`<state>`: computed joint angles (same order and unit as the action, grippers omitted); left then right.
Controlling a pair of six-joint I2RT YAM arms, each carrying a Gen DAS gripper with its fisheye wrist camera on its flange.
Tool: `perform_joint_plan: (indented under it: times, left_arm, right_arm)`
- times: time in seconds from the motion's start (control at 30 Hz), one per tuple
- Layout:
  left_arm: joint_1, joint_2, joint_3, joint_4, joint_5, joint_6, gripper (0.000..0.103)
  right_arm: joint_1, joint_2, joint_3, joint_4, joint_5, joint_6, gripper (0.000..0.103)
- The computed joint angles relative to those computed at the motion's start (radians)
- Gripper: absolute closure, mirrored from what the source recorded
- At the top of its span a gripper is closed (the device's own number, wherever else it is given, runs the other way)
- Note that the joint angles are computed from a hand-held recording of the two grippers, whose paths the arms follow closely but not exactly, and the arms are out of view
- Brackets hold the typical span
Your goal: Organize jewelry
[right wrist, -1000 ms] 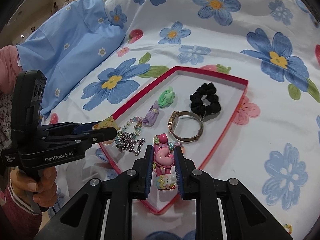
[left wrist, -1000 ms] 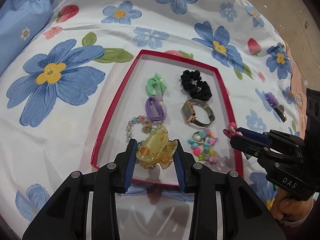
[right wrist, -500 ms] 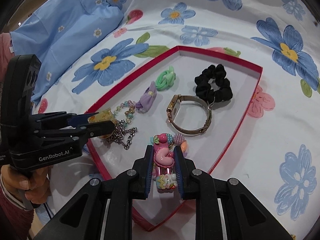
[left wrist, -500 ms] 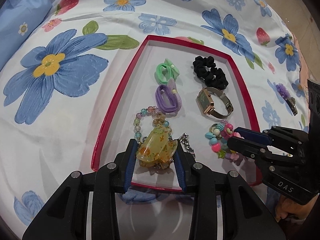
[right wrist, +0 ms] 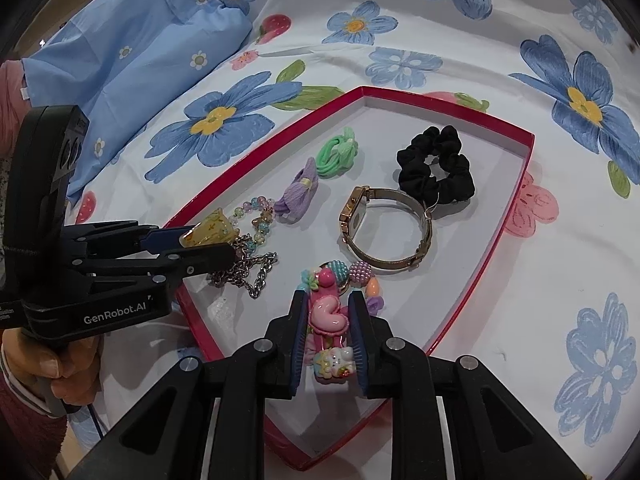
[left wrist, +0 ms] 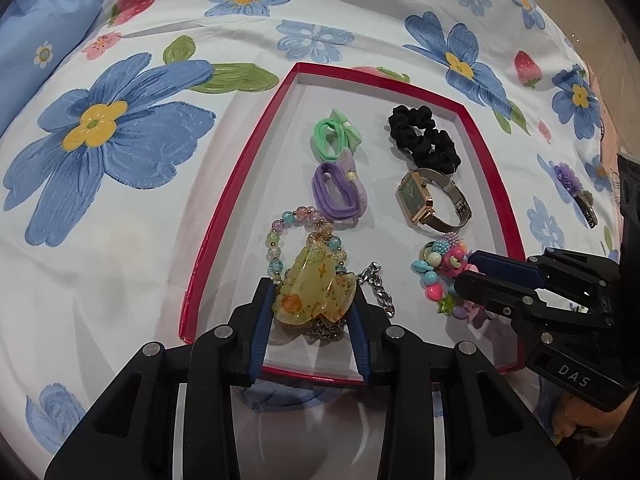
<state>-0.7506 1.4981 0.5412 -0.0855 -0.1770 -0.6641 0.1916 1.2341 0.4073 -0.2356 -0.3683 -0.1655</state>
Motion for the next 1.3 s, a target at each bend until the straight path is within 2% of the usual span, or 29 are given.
perform_joint_plan:
  times: [0.1, 0.2, 0.37, 0.53, 0.63, 0.73, 0.9, 1.0, 1.13, 1.3]
  left_arm:
    - [0.004, -0.004, -0.001, -0.002, 0.003, -0.001, 0.068]
    - [0.008, -0.006, -0.003, -0.003, 0.001, -0.006, 0.061]
    - [0.010, -0.009, -0.006, 0.000, 0.004, -0.004, 0.060]
    - [0.009, -0.033, -0.015, -0.008, 0.000, -0.009, 0.054]
    - [0.004, -0.060, -0.023, -0.022, -0.008, -0.021, 0.052]
    - [-0.009, -0.097, -0.033, -0.038, -0.019, -0.039, 0.047]
    - [-0.048, -0.177, -0.043, -0.089, -0.063, -0.087, 0.031]
    - [-0.082, -0.223, -0.049, -0.122, -0.095, -0.128, 0.023]
    - [-0.125, -0.262, -0.053, -0.156, -0.125, -0.171, 0.022]
    - [-0.178, -0.285, -0.056, -0.181, -0.160, -0.224, 0.021]
  right_arm:
    - [0.000, 0.002, 0.001, 0.003, -0.003, 0.004, 0.082]
    - [-0.003, 0.003, 0.001, 0.002, -0.005, 0.001, 0.082]
    - [-0.004, 0.000, 0.001, 0.000, -0.005, 0.001, 0.082]
    - [-0.021, -0.006, 0.002, -0.010, -0.024, 0.000, 0.081]
    - [-0.039, -0.022, 0.001, -0.024, -0.043, 0.002, 0.077]
    - [-0.065, -0.056, -0.002, -0.046, -0.070, 0.002, 0.068]
    - [-0.109, -0.156, -0.013, -0.093, -0.101, 0.000, 0.063]
    - [-0.147, -0.210, -0.021, -0.116, -0.126, 0.002, 0.056]
    - [-0.194, -0.266, -0.029, -0.151, -0.156, -0.001, 0.053]
    - [-0.243, -0.323, -0.046, -0.192, -0.196, -0.015, 0.043]
